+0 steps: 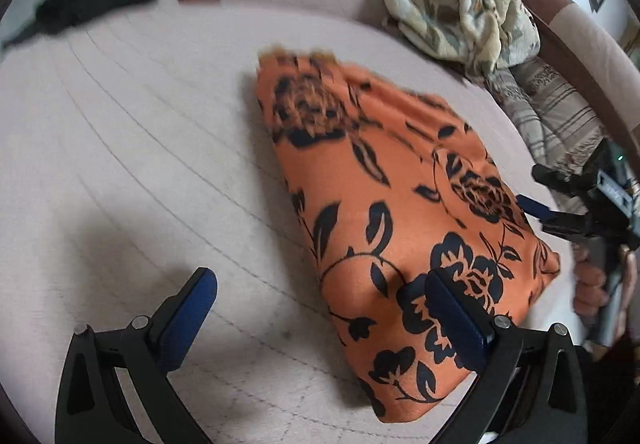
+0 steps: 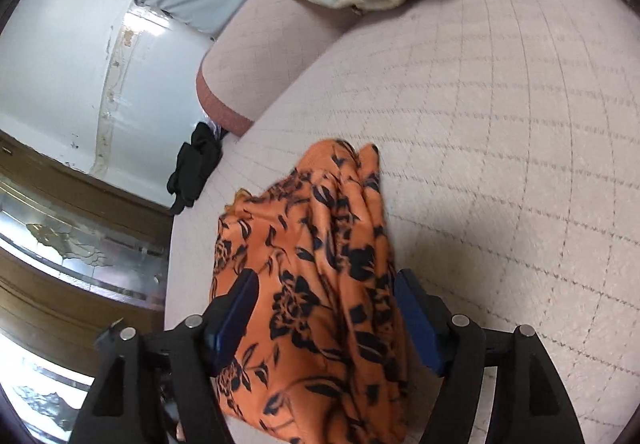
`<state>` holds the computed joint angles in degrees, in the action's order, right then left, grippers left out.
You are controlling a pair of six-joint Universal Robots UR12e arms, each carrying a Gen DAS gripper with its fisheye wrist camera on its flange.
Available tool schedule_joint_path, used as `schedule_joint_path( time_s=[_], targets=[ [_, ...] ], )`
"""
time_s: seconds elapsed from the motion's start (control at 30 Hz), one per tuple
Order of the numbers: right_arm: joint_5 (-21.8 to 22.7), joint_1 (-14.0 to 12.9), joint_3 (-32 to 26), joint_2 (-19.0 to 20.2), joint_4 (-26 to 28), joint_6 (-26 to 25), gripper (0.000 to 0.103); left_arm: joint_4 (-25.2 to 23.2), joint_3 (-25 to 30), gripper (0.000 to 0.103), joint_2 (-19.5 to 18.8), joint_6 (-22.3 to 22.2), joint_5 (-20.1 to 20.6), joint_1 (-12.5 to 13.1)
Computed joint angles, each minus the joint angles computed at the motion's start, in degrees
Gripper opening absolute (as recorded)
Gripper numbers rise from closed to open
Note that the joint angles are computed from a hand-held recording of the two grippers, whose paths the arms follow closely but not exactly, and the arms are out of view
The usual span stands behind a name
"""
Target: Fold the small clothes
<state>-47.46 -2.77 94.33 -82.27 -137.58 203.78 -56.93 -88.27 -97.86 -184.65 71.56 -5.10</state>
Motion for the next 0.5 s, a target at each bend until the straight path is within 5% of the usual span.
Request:
schedule_joint_path(
  time_s=[0.1, 0.37, 0.5],
  targets=[
    [-0.1, -0.2, -0.3, 0.3, 2.1, -1.2, 0.074, -2.4, 0.8, 0.103, -1.2, 0.6, -3.4, 0.5],
    [8.7, -0.4, -1.5, 3.1, 10.8, -6.0, 0.074, -2.1, 1.6, 0.103, -2.6, 2.0, -8.8, 0.6],
    [11.2, 0.4, -2.0, 4.4, 10.6, -7.2, 0.086, -1.3, 2.1, 0.103, -3.4, 1.3, -10.8, 0.7]
  ],
)
